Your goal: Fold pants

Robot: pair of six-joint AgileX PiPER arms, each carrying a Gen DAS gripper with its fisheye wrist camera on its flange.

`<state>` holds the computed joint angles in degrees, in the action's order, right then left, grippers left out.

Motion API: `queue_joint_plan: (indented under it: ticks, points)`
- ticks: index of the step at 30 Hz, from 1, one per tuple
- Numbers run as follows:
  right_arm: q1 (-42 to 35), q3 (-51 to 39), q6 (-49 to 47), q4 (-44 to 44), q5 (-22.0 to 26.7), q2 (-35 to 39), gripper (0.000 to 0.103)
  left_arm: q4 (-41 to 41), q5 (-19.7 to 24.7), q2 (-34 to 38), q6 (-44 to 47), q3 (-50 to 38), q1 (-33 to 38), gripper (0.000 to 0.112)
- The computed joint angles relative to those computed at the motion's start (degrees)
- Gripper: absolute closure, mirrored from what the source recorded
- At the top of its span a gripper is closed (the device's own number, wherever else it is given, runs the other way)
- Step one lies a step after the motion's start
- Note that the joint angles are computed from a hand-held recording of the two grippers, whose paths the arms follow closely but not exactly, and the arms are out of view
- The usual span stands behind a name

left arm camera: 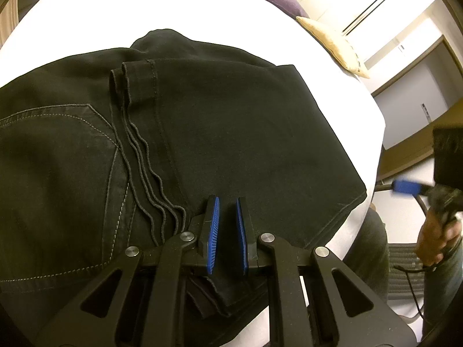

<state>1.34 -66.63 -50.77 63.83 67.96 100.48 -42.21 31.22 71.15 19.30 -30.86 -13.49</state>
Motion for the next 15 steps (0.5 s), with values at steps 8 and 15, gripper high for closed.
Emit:
queue_joint_plan:
  ticks: [8, 15]
  points:
    - [6.81, -8.10, 7.09, 5.31, -4.56, 12.83, 0.042, -1.75, -0.83, 0.24, 2.03, 0.52, 0.23, 0.100]
    - [11.48, -9.45, 20.48, -7.98, -15.93, 14.80, 0.062, 5.75, 0.98, -5.95, -6.39, 1.26, 0.61, 0.100]
